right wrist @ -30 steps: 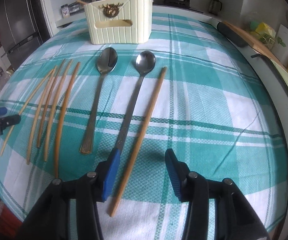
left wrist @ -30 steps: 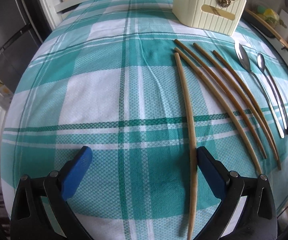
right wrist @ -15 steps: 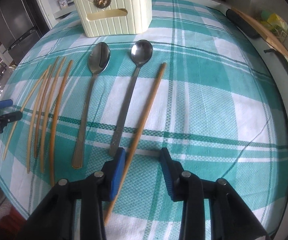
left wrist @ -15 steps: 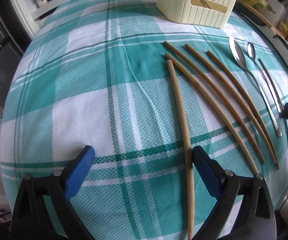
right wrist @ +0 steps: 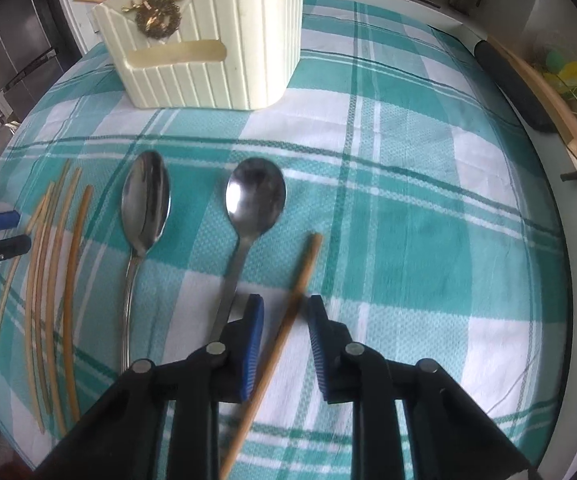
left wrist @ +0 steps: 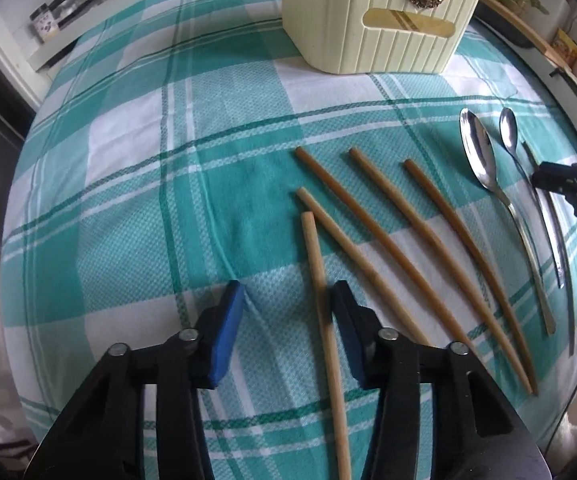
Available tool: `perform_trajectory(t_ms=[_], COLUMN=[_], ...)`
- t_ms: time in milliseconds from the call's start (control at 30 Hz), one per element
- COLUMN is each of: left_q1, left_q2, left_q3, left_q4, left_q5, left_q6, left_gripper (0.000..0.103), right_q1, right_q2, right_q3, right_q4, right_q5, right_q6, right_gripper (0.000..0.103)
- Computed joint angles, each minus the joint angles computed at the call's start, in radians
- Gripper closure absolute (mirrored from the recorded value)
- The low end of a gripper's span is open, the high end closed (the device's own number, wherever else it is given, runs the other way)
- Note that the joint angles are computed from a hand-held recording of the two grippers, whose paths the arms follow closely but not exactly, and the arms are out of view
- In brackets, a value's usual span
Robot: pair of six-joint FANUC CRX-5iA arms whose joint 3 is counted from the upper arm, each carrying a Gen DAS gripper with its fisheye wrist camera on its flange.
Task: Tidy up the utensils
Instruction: 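Close the left tool on a chopstick while the right tool grasps the chopstick beside the spoon, then lift the left tool's chopstick toward the holder while the right tool carries its chopstick there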
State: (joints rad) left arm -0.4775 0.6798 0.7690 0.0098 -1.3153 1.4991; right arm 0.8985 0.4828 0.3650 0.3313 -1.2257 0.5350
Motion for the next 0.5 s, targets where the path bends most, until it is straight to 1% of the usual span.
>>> perform_trajectory(t_ms=[33,67,100,200,233,367,500], left_q1=[0.000,0.002,0.000,0.001,0.004,0.036,0.060], left_q2=[0.010,0.020,0.028,0.023,0.011,-0.099,-0.235], left_q3=[0.015,0.029,0.041,0.031,0.013,-0.135,-0.286], left_q4=[0.010,0.025,0.026,0.029,0.035,0.124,0.208], left_q5=[-0.006,-0.011,-0.014,0.019,0.041,0.187,0.338], left_q6=[-0.007,-0.015,-0.016,-0.015,-0.009,-0.013,-0.059], left_gripper=[0.076,0.091,0.096,0.098,0.098,0.098,0.098], right_q1=[-0.010,-0.018,-0.025,-0.038,-0.037,-0.007,0.045], right_q2=[0.004,0.008,0.009,-0.003,-0.022,-0.131,-0.236], right_q3=[0.004,0.008,0.009,-0.009,-0.039,-0.185,-0.294], right_q4=[-0.002,-0.001,-0.002,-0.006,0.004,0.123,0.286], right_q5=[0.010,0.018,0.029,0.067,0.100,0.235,0.291], right_q6=[-0.009,-0.018,-0.023,-0.053,-0.079,-0.203,-0.326], right_gripper=[0.084,0.092,0.095,0.097,0.097,0.097,0.097])
